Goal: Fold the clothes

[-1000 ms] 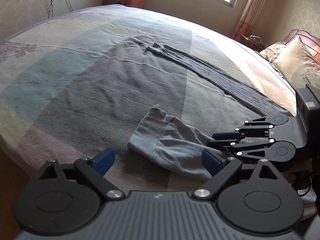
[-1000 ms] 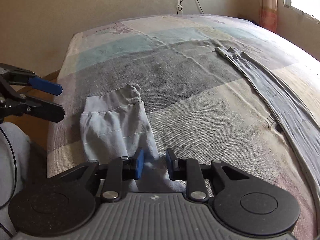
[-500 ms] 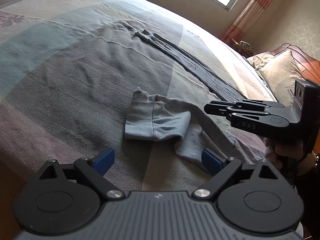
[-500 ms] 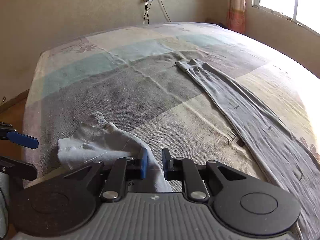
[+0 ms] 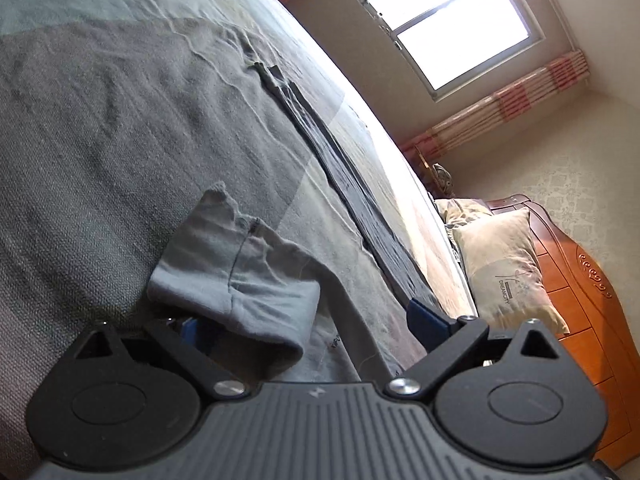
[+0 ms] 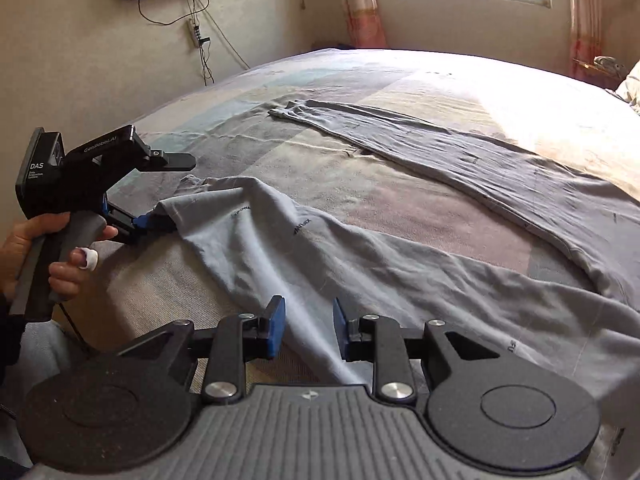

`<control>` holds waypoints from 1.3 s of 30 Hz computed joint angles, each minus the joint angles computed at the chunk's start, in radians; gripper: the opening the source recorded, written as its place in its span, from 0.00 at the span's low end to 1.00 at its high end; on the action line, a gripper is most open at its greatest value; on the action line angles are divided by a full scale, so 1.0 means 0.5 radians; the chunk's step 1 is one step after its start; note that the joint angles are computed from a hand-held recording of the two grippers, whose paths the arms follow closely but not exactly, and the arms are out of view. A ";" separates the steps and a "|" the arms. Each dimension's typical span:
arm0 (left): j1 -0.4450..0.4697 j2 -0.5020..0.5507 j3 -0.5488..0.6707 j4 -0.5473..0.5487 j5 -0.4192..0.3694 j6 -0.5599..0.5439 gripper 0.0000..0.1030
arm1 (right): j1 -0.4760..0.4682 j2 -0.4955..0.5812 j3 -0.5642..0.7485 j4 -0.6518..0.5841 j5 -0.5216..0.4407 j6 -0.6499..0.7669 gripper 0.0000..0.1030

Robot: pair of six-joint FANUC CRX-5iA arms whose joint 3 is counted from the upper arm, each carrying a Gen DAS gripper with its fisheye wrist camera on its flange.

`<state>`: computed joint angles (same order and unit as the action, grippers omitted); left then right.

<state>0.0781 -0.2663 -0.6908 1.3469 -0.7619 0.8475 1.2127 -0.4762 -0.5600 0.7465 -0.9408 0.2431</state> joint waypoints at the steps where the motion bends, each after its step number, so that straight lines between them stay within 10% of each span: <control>1: -0.034 -0.002 -0.009 0.035 0.064 -0.020 0.95 | 0.020 -0.026 -0.030 0.012 -0.005 -0.057 0.30; 7: -0.256 -0.094 -0.187 0.576 0.353 -0.365 0.95 | 0.079 -0.128 -0.156 0.010 0.020 -0.293 0.37; 16: -0.120 -0.004 0.024 -0.068 0.243 -0.146 0.99 | 0.104 -0.214 -0.296 0.145 0.109 -0.558 0.43; 22: 0.041 0.075 0.085 0.017 -0.104 0.211 0.99 | 0.135 -0.266 -0.349 0.190 0.118 -0.613 0.48; 33: -0.020 0.119 0.050 0.200 -0.036 0.228 0.98 | 0.179 -0.334 -0.410 0.246 0.097 -0.712 0.50; 39: 0.091 0.134 0.105 -0.155 0.013 0.502 0.45 | 0.184 -0.354 -0.430 0.264 0.098 -0.745 0.50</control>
<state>0.1238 -0.1991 -0.6380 1.2695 -0.7557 1.0987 1.3048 -0.6531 -0.7748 0.8784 -0.8917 -0.1292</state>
